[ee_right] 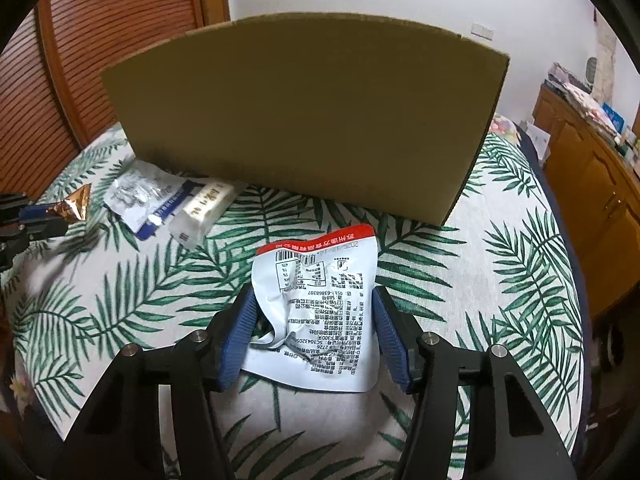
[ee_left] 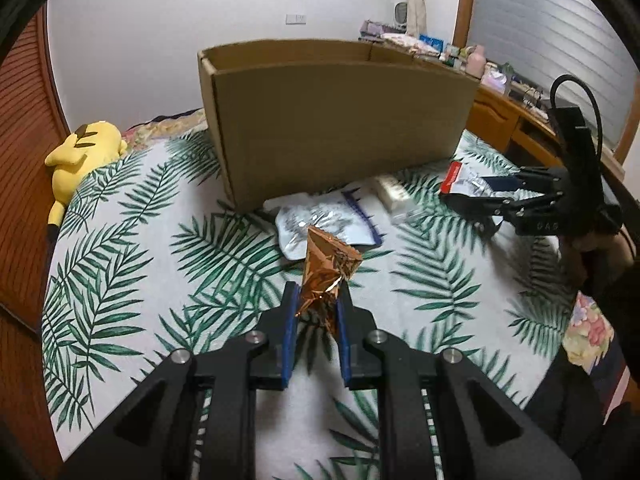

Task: Organize snacks
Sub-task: 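Lift both held snacks and carry them over the cardboard box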

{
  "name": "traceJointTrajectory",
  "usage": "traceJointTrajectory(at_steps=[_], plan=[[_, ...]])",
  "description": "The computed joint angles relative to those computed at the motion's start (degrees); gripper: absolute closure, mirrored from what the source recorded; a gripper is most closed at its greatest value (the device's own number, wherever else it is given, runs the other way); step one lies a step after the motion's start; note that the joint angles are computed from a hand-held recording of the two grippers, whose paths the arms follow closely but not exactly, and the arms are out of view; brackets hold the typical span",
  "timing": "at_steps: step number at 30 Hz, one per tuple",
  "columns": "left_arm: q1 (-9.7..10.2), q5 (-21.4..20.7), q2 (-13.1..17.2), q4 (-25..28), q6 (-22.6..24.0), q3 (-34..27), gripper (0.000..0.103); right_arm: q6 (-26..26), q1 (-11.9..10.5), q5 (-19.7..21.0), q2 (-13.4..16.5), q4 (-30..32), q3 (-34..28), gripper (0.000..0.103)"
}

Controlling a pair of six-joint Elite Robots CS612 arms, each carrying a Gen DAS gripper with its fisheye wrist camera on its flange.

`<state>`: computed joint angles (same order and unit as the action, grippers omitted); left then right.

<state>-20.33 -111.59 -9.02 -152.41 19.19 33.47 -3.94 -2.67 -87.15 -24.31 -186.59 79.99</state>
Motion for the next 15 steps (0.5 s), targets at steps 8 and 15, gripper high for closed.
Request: traceJointTrajectory(at_steps=[8,15], plan=[[-0.12,-2.3,-1.7,-5.6,-2.5,2.4,0.088,0.5,0.0,1.5,-2.0,-5.7,3.2,0.044],[-0.54,-2.6,-1.4,-9.2,-5.2,0.9,0.088,0.0,-0.4,2.4,-4.0,-10.1,5.2,0.044]])
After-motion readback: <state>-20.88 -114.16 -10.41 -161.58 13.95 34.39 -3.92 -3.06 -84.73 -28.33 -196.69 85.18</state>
